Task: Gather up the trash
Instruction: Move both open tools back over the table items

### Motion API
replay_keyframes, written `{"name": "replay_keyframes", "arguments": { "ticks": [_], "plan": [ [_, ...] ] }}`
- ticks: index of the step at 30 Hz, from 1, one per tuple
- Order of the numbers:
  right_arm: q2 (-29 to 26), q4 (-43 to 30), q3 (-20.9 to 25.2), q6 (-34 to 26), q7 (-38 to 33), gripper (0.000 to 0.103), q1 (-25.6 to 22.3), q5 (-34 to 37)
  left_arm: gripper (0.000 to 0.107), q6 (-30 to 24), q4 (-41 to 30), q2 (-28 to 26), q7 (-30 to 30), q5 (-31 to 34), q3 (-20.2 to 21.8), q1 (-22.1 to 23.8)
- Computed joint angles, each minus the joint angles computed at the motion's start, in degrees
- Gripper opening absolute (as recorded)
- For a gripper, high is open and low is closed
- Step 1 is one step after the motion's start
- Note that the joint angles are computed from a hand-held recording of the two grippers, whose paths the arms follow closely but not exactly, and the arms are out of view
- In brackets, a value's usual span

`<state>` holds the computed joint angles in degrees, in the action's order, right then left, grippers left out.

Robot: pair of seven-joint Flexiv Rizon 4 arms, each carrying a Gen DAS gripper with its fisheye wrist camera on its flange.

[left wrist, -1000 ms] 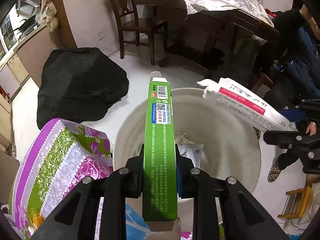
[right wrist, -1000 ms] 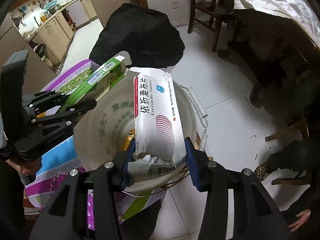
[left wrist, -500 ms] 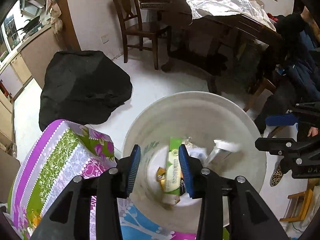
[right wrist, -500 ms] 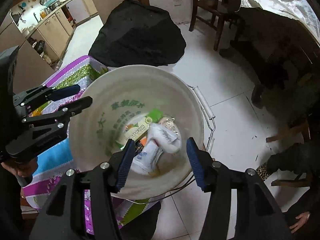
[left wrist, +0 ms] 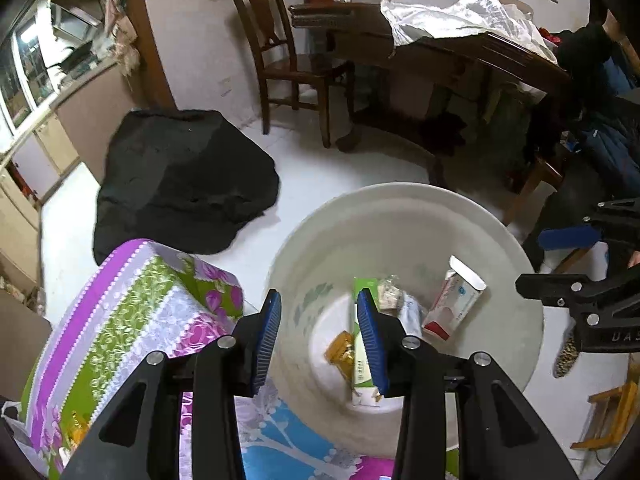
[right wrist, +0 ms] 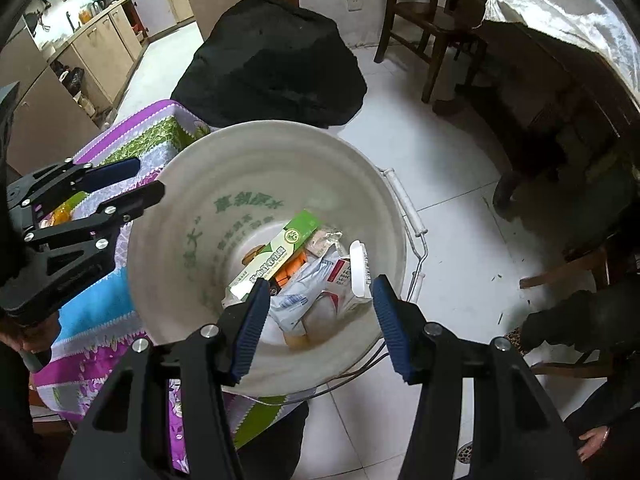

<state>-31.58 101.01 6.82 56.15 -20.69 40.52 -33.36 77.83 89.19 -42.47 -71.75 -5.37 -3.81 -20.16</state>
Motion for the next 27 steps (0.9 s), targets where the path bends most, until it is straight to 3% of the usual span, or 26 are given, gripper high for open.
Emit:
{"name": "replay_keyframes", "arguments": {
  "ticks": [5,10,12,16,18,21,27],
  "plan": [
    [0.66,1.66,-3.54,-0.12,6.42,0.051,3.13,-7.1,0.044,6.1,2.69,1.23,-3.65,1.84,3.73,-2.5],
    [1.95,4.55,-7.3,-1.15,17.74,0.052,5.88,-20.99,0.048,13.75,7.29,3.15,-6.3,3.44,6.62,-4.18],
    [2.71,5.64,-8.54,-3.26,22.93,0.052,7.41,-28.18,0.049,18.2,10.47,4.31,-6.63,3.69,6.73,-3.97],
    [2.71,5.78,-7.79,-8.77,26.9,0.056,8.99,-36.62,0.049,29.22,17.73,6.04,-6.37,3.04,7.83,-4.49],
    [2.18,5.28,-6.92,-12.66,27.12,0.061,9.89,-39.23,0.049,34.61,21.64,6.63,-6.23,2.38,8.19,-4.6],
    [1.25,4.55,-5.25,-17.92,27.36,0.074,11.1,-42.29,0.051,38.9,26.73,7.76,-6.34,2.33,5.44,-1.59],
    [-0.34,3.24,-1.53,-20.51,29.12,0.097,10.83,-43.78,0.056,43.67,34.54,9.33,-8.52,1.48,-0.17,5.88]
  ]
}}
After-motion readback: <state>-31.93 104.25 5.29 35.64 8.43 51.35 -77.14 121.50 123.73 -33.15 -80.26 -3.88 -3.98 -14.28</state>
